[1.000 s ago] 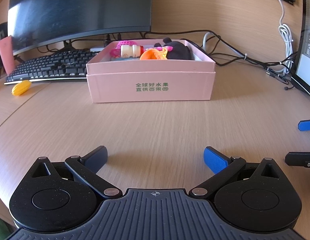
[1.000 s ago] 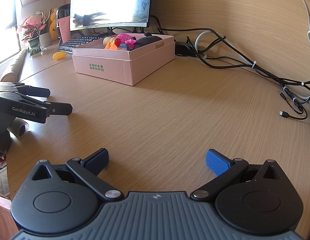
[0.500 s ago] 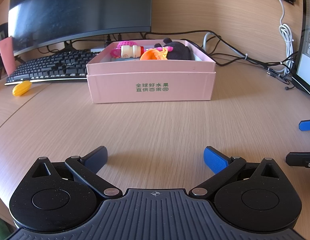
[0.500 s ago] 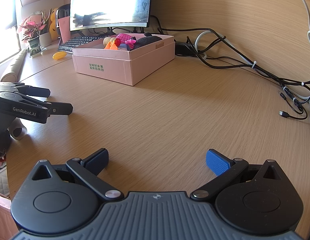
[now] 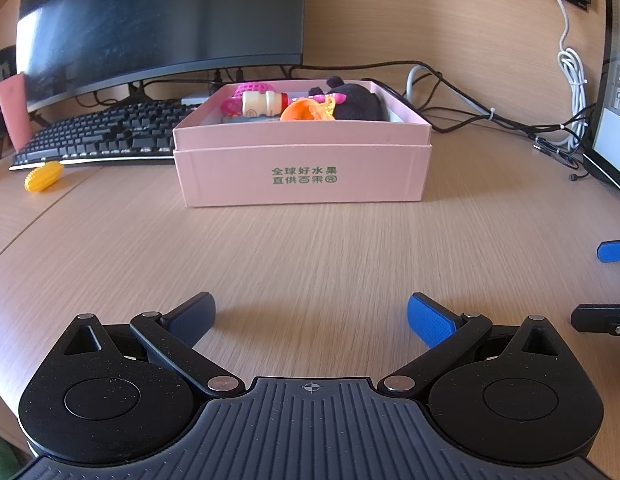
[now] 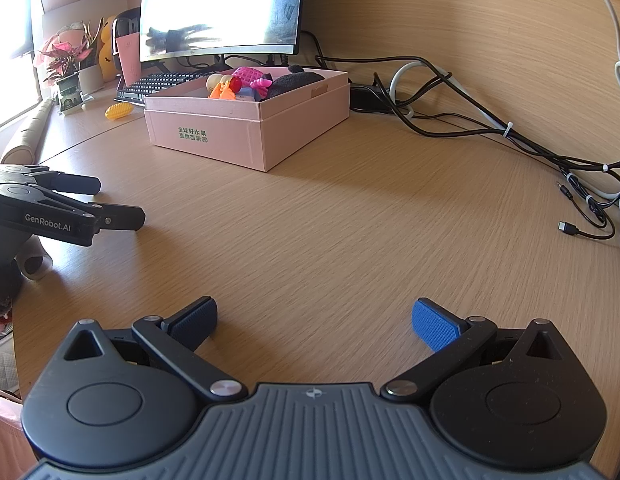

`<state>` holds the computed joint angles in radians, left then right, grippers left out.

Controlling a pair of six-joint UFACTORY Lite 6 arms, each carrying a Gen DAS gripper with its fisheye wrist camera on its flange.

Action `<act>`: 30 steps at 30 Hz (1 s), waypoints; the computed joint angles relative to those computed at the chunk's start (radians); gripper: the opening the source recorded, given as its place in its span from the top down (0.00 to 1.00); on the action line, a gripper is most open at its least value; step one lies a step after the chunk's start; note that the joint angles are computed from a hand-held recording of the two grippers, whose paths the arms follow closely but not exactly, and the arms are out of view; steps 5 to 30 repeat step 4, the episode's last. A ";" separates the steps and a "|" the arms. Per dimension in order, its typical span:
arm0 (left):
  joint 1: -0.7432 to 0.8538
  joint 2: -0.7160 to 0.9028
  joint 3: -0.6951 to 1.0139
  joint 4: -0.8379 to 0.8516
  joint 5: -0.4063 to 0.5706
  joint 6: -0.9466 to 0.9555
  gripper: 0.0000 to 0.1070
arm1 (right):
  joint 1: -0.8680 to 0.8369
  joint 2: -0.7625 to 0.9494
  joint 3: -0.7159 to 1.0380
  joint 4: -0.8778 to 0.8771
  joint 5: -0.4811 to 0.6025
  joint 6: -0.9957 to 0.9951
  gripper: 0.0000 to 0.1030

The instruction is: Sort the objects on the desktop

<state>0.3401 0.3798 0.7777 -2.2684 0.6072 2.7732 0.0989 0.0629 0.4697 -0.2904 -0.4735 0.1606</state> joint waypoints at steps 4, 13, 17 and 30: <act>-0.001 -0.001 -0.001 -0.004 0.000 0.002 0.04 | -0.001 0.000 0.000 -0.001 0.000 0.001 0.00; -0.001 -0.001 -0.001 -0.004 0.000 0.002 0.04 | -0.001 0.000 0.000 -0.001 0.000 0.001 0.00; -0.001 -0.001 -0.001 -0.004 0.000 0.002 0.04 | -0.001 0.000 0.000 -0.001 0.000 0.001 0.00; -0.001 -0.001 -0.001 -0.004 0.000 0.002 0.04 | -0.001 0.000 0.000 -0.001 0.000 0.001 0.00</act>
